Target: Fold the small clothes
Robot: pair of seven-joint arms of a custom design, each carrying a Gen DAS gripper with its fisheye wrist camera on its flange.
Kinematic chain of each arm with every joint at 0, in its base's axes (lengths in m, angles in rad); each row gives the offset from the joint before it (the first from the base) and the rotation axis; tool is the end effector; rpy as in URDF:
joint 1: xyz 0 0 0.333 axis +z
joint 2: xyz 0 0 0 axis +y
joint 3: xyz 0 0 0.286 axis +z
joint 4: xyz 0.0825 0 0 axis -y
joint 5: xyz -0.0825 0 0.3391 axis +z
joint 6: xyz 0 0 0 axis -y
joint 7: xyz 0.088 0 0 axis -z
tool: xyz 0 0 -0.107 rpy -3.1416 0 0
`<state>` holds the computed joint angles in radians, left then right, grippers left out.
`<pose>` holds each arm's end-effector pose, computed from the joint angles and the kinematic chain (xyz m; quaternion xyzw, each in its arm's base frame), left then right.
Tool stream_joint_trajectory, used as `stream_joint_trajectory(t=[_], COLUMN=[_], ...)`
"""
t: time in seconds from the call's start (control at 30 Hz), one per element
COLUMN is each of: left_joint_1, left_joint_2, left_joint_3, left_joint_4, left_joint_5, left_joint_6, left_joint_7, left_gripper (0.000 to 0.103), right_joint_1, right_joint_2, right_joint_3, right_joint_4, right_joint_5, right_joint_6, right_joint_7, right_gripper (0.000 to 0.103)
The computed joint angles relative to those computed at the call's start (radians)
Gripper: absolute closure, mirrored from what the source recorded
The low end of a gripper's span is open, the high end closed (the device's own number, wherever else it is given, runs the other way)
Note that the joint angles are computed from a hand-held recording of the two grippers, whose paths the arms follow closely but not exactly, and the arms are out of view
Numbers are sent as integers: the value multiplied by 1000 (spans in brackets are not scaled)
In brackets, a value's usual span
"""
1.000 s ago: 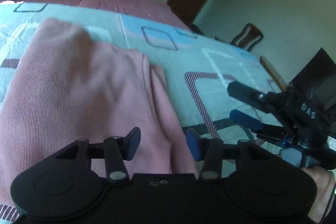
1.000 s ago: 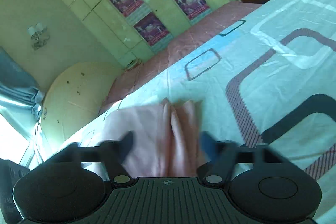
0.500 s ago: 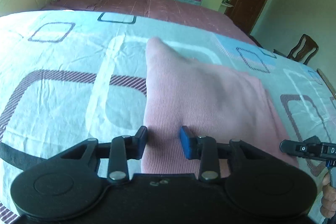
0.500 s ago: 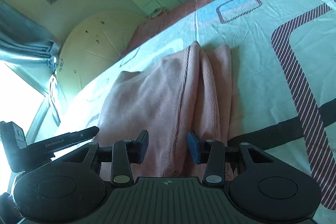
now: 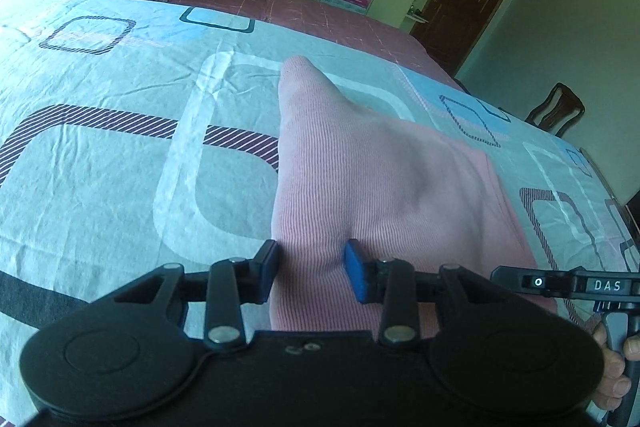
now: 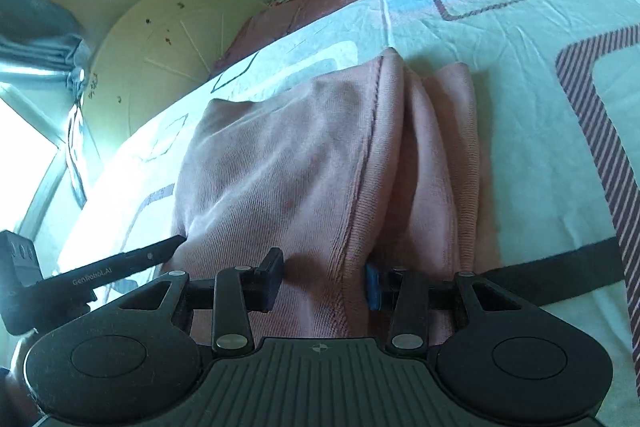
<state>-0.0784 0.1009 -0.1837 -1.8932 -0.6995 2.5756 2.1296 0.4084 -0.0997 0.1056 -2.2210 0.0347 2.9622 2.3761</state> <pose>0.5681 -0.1374 0.5012 -0.5399 0.7518 -0.3743 0.0565 0.4569 0.2571 0.5126 -0.5350 0.7398 -0.0463 0.4053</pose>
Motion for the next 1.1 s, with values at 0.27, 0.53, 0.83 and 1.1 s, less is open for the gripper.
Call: stream_joint_trajectory(t=[0.27, 0.53, 0.83, 1.1], left_joint_1=[-15, -70, -31, -63], left_joint_2=[-61, -10, 116, 458], left_joint_3=[-16, -28, -21, -42], left_joint_4=[-17, 8, 222, 645], left_joint_5=[-73, 41, 2, 219], left_joint_6=[30, -11, -100, -220], left_joint_7=[164, 113, 142, -48], left_gripper=[75, 70, 67, 68], right_joint_1=[-52, -55, -181, -128], right_joint_2=[-52, -109, -122, 43], right_joint_3=[45, 18, 76, 0], right_joint_4=[76, -69, -53, 134], right_joint_5=[-391, -296, -515, -452], right_joint_6=[-157, -146, -99, -274], right_joint_7=[224, 241, 422, 161], right_gripper=[94, 94, 65, 81])
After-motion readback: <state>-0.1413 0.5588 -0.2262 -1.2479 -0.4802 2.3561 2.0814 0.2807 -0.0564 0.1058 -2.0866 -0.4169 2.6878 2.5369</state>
